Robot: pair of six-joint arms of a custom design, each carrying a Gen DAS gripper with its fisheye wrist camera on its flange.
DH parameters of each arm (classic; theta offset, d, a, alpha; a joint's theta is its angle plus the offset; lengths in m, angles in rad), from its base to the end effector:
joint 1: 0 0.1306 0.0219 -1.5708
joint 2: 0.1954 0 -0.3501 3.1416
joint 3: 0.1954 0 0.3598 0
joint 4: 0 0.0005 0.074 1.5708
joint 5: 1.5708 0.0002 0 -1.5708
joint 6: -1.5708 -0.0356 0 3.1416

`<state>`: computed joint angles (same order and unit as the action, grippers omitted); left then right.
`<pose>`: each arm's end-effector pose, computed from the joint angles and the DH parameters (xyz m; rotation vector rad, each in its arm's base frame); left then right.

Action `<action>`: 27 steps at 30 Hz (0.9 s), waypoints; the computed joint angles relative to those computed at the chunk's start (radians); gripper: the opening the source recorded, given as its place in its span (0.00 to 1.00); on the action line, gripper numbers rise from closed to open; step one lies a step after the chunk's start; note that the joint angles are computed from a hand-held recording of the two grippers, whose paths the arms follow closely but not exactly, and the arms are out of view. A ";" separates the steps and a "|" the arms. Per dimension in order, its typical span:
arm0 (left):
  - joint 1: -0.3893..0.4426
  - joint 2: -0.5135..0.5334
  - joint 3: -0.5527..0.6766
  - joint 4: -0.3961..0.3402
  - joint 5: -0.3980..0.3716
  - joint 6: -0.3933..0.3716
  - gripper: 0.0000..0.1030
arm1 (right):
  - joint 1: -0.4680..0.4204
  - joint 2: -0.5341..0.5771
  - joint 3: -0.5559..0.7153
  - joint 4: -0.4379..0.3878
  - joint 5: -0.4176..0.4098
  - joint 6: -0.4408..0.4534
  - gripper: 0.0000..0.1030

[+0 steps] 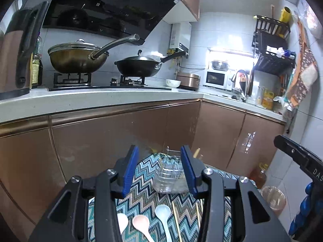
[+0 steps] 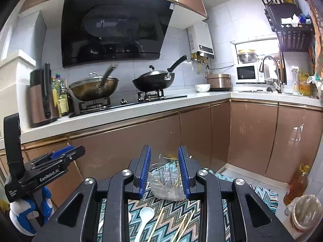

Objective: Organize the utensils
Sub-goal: 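Withdraw both grippers from the basket and move them over the remaining chopsticks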

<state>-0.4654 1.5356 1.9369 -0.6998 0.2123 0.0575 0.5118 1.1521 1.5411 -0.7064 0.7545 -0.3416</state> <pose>0.4548 -0.2373 0.5846 0.5297 1.8249 -0.5567 0.3367 0.1606 0.5771 0.3478 1.7676 -0.1057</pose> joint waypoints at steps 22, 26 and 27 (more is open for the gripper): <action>-0.051 -0.199 -0.158 -0.128 -0.016 0.083 0.40 | 0.222 -0.200 -0.126 -0.150 0.149 -0.117 0.33; -0.053 -0.207 -0.178 -0.137 -0.005 0.091 0.40 | 0.224 -0.206 -0.144 -0.159 0.134 -0.138 0.33; -0.055 -0.206 -0.177 -0.138 -0.007 0.091 0.40 | 0.225 -0.208 -0.149 -0.161 0.130 -0.144 0.33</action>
<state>-0.5201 1.3299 1.7596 -0.8378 0.2052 0.1482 0.7366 0.9440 1.3925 -0.8673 0.8850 -0.4852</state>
